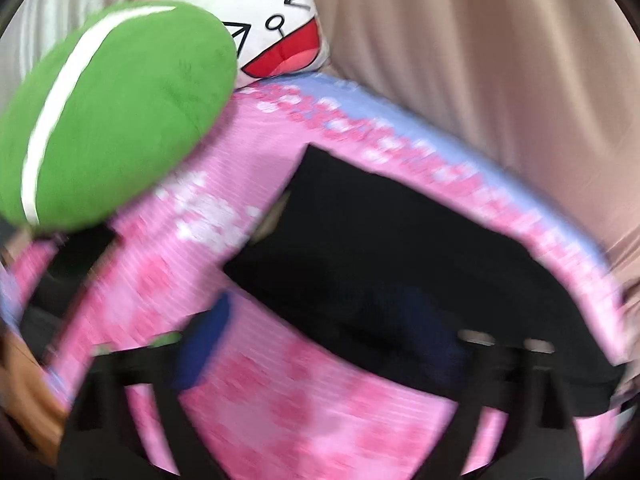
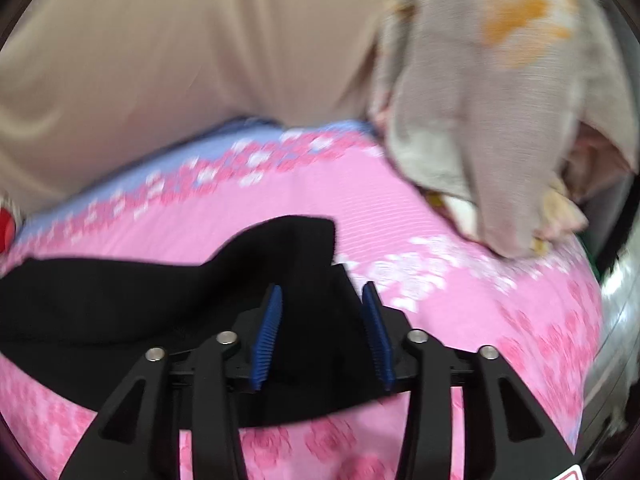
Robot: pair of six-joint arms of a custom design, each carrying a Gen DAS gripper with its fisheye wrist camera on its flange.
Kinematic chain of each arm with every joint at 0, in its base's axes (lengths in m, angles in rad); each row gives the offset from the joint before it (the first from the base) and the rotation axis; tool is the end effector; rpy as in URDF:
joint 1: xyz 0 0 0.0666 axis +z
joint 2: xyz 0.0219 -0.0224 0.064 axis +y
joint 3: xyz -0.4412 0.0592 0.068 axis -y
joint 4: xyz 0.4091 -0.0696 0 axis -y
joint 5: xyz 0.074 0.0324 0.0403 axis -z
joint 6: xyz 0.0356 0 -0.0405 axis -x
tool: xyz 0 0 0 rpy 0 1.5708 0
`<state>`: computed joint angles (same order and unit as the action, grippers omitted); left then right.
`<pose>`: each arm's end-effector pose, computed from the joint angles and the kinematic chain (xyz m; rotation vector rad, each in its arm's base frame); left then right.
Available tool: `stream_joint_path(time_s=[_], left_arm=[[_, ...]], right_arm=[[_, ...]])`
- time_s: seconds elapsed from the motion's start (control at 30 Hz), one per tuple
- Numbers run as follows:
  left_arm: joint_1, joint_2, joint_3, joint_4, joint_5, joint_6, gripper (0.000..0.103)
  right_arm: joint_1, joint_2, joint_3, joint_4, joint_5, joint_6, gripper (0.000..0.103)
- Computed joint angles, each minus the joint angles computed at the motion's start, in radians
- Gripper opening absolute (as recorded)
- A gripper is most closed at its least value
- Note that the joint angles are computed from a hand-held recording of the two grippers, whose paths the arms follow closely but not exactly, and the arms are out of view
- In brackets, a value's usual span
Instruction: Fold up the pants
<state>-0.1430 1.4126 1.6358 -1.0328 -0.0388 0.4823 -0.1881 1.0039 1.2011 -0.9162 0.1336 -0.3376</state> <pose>0.4890 -0.0694 0.5881 -0.4225 2.3567 -0.2504 0.3189 -0.0659 0.5473 0.6598 2.1857 -0.0749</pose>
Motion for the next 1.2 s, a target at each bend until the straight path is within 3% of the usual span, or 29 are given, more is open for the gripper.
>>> stream_joint_path(time_s=[0.13, 0.27, 0.37, 0.43, 0.53, 0.63, 0.7, 0.83, 0.9, 0.97, 1.0, 1.03, 1.07, 1.1, 1.13, 1.2], left_arm=[[0.001, 0.014, -0.014, 0.066, 0.203, 0.118, 0.097], [-0.009, 0.109, 0.059, 0.025, 0.219, 0.162, 0.095], [0.003, 0.161, 0.105, -0.029, 0.258, 0.193, 0.077], [0.009, 0.175, 0.127, -0.061, 0.247, 0.200, 0.052], [0.017, 0.160, 0.133, -0.100, 0.270, 0.196, 0.056], [0.016, 0.131, 0.099, -0.111, 0.275, 0.193, 0.078], [0.018, 0.131, 0.083, -0.109, 0.280, 0.206, 0.082], [0.024, 0.158, 0.089, -0.097, 0.314, 0.239, 0.082], [0.022, 0.174, 0.108, -0.096, 0.302, 0.244, 0.081], [0.020, 0.188, 0.134, -0.130, 0.279, 0.246, 0.067], [0.020, 0.198, 0.152, -0.156, 0.255, 0.244, 0.051], [0.021, 0.205, 0.165, -0.176, 0.238, 0.242, 0.031], [0.026, 0.207, 0.173, -0.186, 0.231, 0.240, 0.022], [0.035, 0.207, 0.181, -0.185, 0.243, 0.232, 0.011], [0.042, 0.207, 0.197, -0.194, 0.249, 0.220, 0.010], [0.047, 0.197, 0.215, -0.190, 0.251, 0.195, 0.010]], right_arm=[[0.042, -0.093, -0.033, 0.013, 0.014, -0.044, 0.059], [0.149, -0.126, -0.056, 0.025, 0.026, -0.097, 0.061], [0.223, -0.123, -0.065, 0.013, 0.039, -0.127, 0.064], [0.260, -0.115, -0.072, 0.008, 0.045, -0.146, 0.064], [0.265, -0.109, -0.090, 0.026, 0.001, -0.199, 0.064], [0.242, -0.105, -0.115, 0.064, -0.074, -0.266, 0.064], [0.232, -0.082, -0.113, 0.070, -0.096, -0.300, 0.064], [0.189, -0.039, -0.100, 0.144, -0.218, -0.373, 0.066], [0.168, -0.006, -0.081, 0.194, -0.275, -0.408, 0.079], [0.149, 0.047, -0.048, 0.193, -0.297, -0.422, 0.083], [0.142, 0.098, -0.012, 0.148, -0.266, -0.436, 0.082], [0.133, 0.131, 0.009, 0.114, -0.250, -0.446, 0.065], [0.133, 0.165, 0.029, 0.093, -0.213, -0.446, 0.007], [0.135, 0.193, 0.050, 0.061, -0.185, -0.434, 0.007], [0.141, 0.221, 0.078, 0.036, -0.157, -0.430, 0.005], [0.145, 0.198, 0.080, 0.106, -0.167, -0.433, 0.005]])
